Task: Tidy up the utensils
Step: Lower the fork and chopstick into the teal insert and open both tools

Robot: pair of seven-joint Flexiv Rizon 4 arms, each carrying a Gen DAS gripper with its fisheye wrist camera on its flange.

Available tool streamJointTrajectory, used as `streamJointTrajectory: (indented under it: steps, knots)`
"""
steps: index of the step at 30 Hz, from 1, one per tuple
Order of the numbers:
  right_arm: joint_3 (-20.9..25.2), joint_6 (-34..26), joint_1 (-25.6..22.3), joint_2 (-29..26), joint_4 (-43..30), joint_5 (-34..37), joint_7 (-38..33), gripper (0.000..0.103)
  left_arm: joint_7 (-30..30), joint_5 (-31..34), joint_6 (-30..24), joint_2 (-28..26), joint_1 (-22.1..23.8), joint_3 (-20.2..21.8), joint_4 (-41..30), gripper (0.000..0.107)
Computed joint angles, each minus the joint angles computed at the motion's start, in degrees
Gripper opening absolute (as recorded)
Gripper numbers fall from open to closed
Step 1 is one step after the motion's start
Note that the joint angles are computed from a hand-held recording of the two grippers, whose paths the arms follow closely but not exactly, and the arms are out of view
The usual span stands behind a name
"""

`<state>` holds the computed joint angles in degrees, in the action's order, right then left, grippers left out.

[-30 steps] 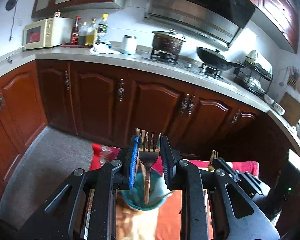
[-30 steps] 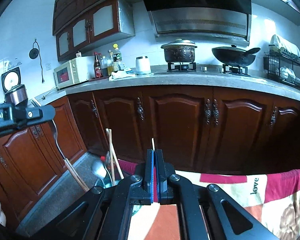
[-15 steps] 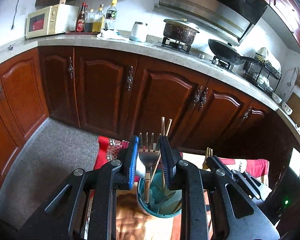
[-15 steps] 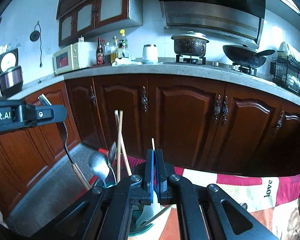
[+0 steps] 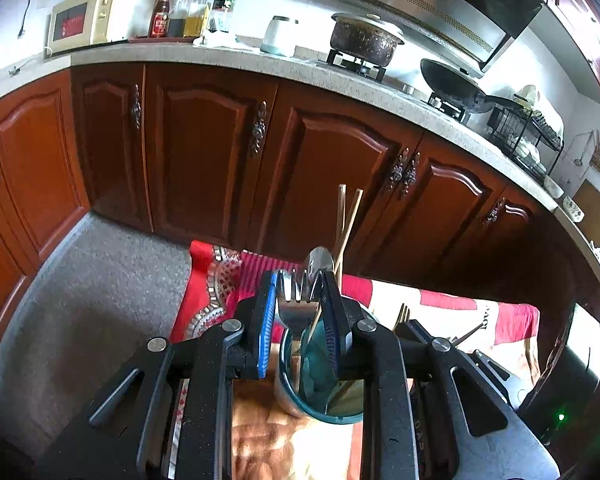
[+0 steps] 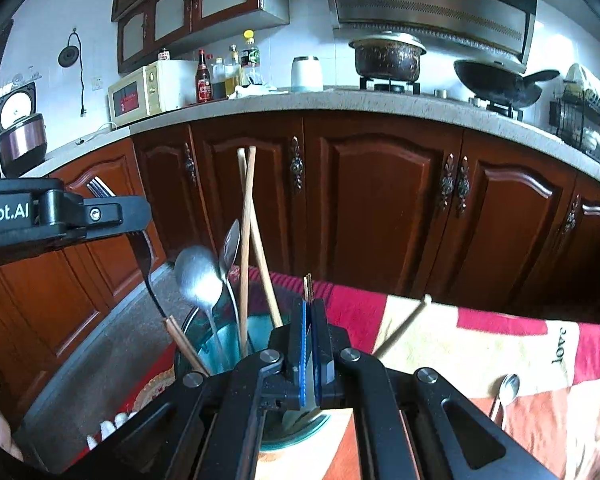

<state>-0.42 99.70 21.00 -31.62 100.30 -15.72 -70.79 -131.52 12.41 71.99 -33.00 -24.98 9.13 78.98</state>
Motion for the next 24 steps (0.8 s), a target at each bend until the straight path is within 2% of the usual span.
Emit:
streamJointTrajectory:
  steps: [4,7,24]
  knots:
    - [4.88,-1.81,-3.81,-0.47,-0.19,-0.41,-0.66,0.002,0.50,-0.68,0.18,-0.13,0.47,-0.72,0.65,0.021]
    - [6.84,-2.42,-5.23,-0.64,0.12,-0.48,-1.19,0.002,0.90,-1.03,-0.01,-0.29,0.54,-0.91,0.80,0.021]
    - [8.60,-4.30,-6.59,-0.65,0.78,0.39,-2.48,0.002,5.04,-6.30,5.00,0.64,2.14,-3.02,5.94,0.021]
